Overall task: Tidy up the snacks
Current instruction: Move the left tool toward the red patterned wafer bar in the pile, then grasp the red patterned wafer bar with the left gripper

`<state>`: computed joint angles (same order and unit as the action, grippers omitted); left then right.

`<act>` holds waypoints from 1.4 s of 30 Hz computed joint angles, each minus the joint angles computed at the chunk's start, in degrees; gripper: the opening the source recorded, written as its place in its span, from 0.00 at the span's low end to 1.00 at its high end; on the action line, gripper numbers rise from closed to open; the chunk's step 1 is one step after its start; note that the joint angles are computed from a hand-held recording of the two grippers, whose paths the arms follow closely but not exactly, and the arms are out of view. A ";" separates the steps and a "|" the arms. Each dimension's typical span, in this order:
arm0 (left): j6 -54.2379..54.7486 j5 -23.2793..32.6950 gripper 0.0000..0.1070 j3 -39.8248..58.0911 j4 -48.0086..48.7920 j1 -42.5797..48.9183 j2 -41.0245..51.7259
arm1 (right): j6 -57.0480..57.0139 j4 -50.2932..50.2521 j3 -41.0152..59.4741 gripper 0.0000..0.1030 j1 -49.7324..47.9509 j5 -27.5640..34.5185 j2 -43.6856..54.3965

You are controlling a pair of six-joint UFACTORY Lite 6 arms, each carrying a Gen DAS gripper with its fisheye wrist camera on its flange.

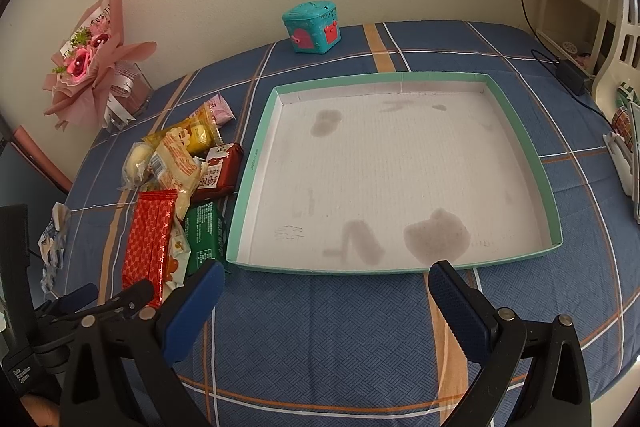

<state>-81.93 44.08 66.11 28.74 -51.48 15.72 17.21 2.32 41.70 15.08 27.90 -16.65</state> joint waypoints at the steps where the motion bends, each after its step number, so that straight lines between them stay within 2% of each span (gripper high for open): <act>1: 0.15 -0.03 0.96 0.07 -0.20 0.02 0.07 | 0.04 -0.05 0.01 1.00 0.03 0.01 0.00; 19: 0.56 -1.62 0.96 -1.78 -0.54 0.79 -1.69 | 0.40 -0.25 0.99 1.00 1.31 0.97 0.61; 23: 0.72 -2.19 0.96 -3.01 -0.38 0.34 -3.53 | -5.54 6.48 3.16 1.00 0.95 1.56 2.58; 26: 1.75 -2.68 0.94 -3.43 -1.29 0.19 -3.94 | -18.38 21.77 4.96 1.00 -1.45 2.72 5.39; 29: 1.88 -3.64 0.93 -4.58 -1.60 0.53 -5.13 | -27.27 32.77 6.05 1.00 -1.46 4.04 7.72; 31: 2.01 -4.03 0.93 -5.53 -1.80 1.24 -6.16 | -28.61 34.63 6.71 1.00 -0.04 3.61 8.57; 33: 2.42 -1.66 0.93 -4.83 -1.45 1.63 -5.63 | -27.24 33.43 7.69 0.99 1.54 2.82 9.23; 36: 2.21 -0.38 0.90 -5.83 -1.29 2.82 -6.54 | -23.70 30.12 9.63 0.93 3.70 1.65 11.20; 38: 1.56 -1.48 0.82 -7.30 -0.99 4.13 -8.07 | -25.33 31.88 11.42 0.87 4.10 2.14 13.71; 42: 3.99 -7.43 0.80 -10.20 -2.88 7.33 -10.84 | -29.52 36.58 14.77 0.71 4.16 3.66 19.05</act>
